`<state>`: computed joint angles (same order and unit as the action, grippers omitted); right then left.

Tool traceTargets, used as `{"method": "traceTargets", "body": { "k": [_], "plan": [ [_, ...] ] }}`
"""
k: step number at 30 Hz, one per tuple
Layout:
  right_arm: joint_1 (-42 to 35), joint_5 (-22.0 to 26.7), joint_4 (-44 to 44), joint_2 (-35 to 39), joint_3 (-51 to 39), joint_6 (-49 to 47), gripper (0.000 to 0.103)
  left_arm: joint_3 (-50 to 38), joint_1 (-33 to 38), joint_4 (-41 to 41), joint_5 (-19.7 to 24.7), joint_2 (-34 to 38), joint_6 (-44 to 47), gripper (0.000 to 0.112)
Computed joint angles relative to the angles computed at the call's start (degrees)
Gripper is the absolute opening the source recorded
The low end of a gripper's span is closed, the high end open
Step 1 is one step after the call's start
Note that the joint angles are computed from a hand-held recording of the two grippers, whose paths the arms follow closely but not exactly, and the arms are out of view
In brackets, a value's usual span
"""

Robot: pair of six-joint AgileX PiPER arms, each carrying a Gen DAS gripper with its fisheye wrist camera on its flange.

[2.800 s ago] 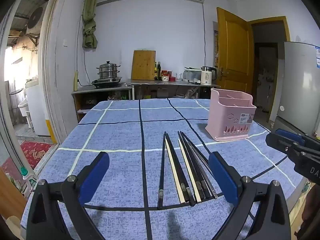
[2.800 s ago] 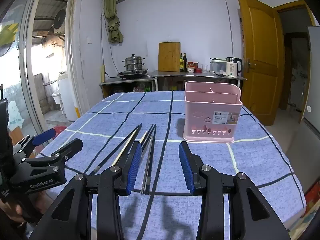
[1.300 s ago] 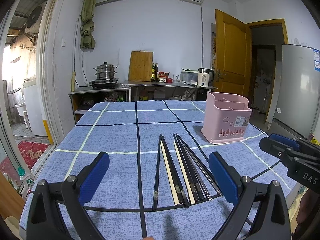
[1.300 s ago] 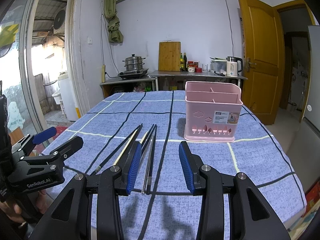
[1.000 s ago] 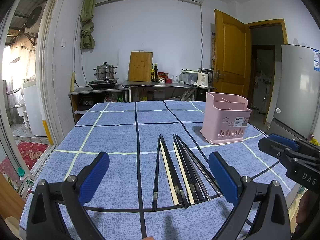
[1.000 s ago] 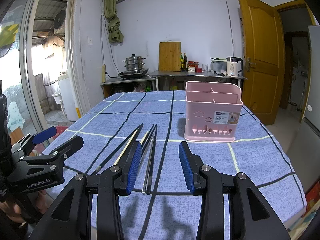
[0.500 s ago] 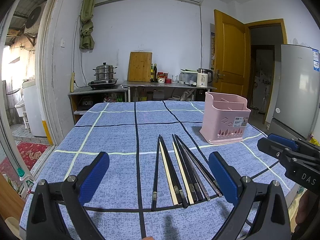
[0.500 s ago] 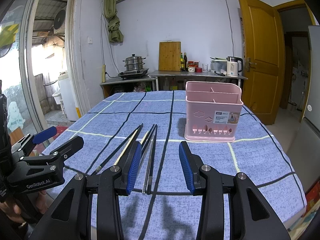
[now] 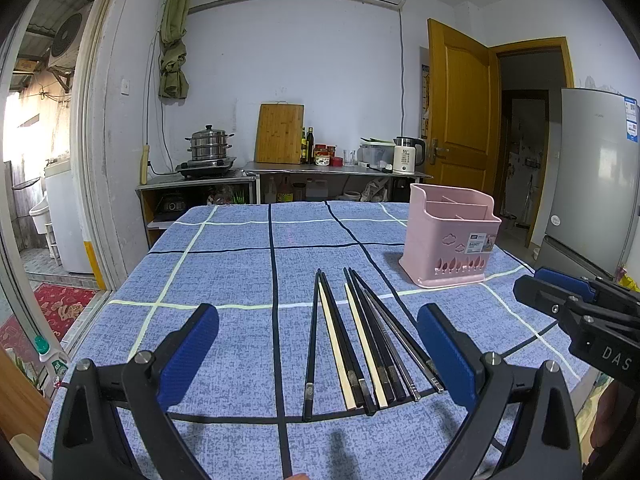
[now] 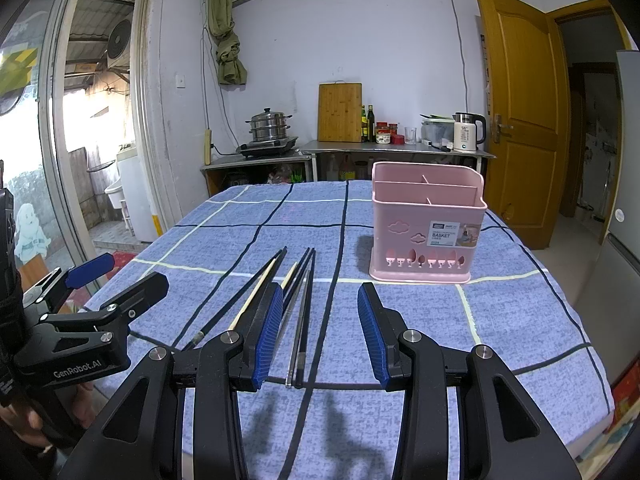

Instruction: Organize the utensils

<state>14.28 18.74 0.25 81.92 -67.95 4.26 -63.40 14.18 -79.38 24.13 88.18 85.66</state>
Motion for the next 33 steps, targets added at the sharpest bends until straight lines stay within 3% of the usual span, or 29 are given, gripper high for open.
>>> {"method": "traceTargets", "body": {
  "k": [16,22,28,33],
  "plan": [
    [-0.31,0.65,3.04,2.66,-1.61,-3.21,0.04,-2.2,0.45,3.34,0.38,2.8,-2.89,0.101],
    [-1.31,3.5,7.37,7.66,-6.79,-7.63,0.04,-8.82,-0.51,15.83,-0.88,8.52,-12.76,0.101],
    [-2.6,9.09,11.68,15.3,-15.25,-11.4,0.04,-24.65,-0.8,35.83,7.98,19.42,-32.64,0.09],
    [-3.42,17.79,11.8,24.8,-27.19,-12.15,0.04,-40.83,-2.33,47.92,18.7,30.06,-45.32,0.081]
  ]
}}
